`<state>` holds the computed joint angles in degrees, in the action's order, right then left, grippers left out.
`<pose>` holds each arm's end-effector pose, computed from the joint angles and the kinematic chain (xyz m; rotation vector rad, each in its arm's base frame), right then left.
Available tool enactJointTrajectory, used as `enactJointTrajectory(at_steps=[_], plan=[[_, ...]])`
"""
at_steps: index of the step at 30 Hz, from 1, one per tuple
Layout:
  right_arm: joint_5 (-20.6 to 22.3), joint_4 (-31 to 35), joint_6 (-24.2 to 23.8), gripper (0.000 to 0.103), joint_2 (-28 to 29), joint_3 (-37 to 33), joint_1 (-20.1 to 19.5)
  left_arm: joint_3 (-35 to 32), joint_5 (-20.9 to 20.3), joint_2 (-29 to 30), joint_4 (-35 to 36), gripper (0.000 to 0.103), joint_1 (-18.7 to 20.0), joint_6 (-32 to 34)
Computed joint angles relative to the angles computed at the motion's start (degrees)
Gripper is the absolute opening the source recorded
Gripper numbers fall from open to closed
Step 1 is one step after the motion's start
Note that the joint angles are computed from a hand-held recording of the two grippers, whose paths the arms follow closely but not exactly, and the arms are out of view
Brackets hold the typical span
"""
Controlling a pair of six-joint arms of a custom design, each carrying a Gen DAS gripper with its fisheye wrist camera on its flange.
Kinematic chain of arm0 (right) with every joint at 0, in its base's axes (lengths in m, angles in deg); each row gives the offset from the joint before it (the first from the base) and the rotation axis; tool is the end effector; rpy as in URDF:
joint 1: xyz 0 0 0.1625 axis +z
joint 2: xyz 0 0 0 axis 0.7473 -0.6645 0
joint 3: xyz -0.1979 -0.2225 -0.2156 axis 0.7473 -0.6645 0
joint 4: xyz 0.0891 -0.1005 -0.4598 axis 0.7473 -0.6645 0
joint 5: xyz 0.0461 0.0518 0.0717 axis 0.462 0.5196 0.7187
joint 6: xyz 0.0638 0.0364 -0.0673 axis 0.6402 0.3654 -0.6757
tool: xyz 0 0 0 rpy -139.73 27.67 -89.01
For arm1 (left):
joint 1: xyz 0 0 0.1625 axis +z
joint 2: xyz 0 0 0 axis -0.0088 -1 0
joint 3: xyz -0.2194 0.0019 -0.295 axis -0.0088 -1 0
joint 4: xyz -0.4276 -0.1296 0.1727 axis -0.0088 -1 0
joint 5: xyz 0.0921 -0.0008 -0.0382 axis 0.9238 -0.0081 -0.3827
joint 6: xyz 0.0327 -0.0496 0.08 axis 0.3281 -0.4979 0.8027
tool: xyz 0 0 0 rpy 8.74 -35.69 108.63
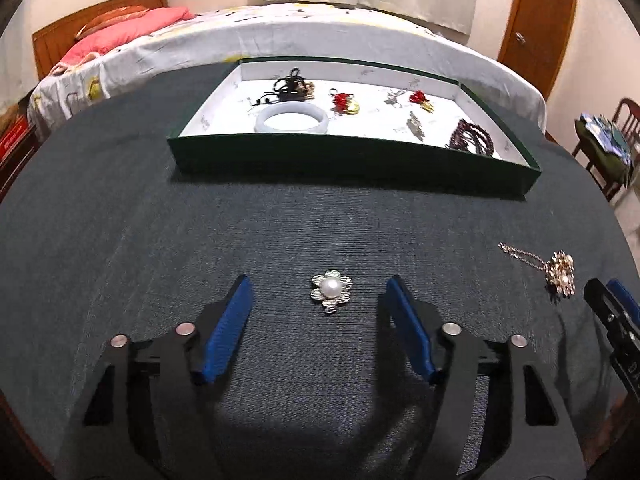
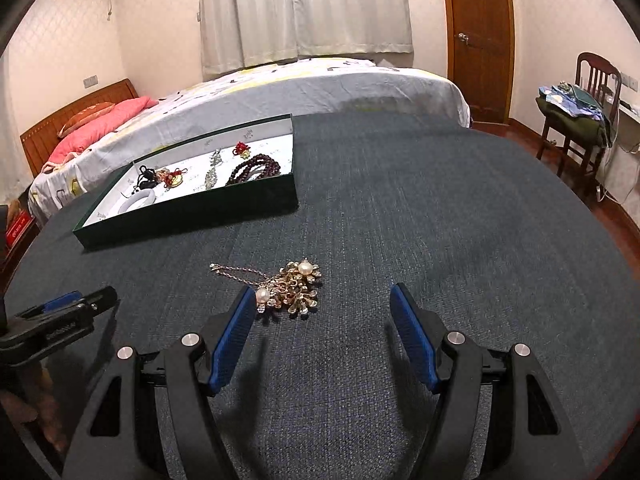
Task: Organize jewelry
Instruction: 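Grasp the small pearl flower brooch with the left tool while the right tool grasps the gold pearl flower brooch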
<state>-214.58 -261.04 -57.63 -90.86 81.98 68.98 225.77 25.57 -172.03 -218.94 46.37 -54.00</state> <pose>0.2434 -0.3421 0.0331 0.2495 -2.2605 1.0750 -0.0694 -0.3806 0.2004 0.2817 2.2802 -0.8170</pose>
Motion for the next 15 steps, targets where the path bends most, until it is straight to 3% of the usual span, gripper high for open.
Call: enactJointTrajectory(at_steps=[5, 8, 10, 15], plan=[[0.58, 0.54, 0.39, 0.067, -0.01, -0.01, -0.07, 0.23, 0.11, 0.42, -0.77, 0.045, -0.35, 0.58], [0.69, 0.54, 0.41, 0.067, -0.04, 0.03, -0.08, 0.35, -0.08, 0.19, -1.21, 0.025, -0.33, 1.01], [0.72, 0.6, 0.41, 0.067, -0.09, 0.06, -0.1, 0.35, -0.35, 0.1, -1.46, 0.02, -0.25, 1.51], [0.68, 0.79, 0.38, 0.067, 0.08, -0.05, 0.0, 0.57, -1.64, -0.82, -2.43, 0.02, 0.15, 2.84]])
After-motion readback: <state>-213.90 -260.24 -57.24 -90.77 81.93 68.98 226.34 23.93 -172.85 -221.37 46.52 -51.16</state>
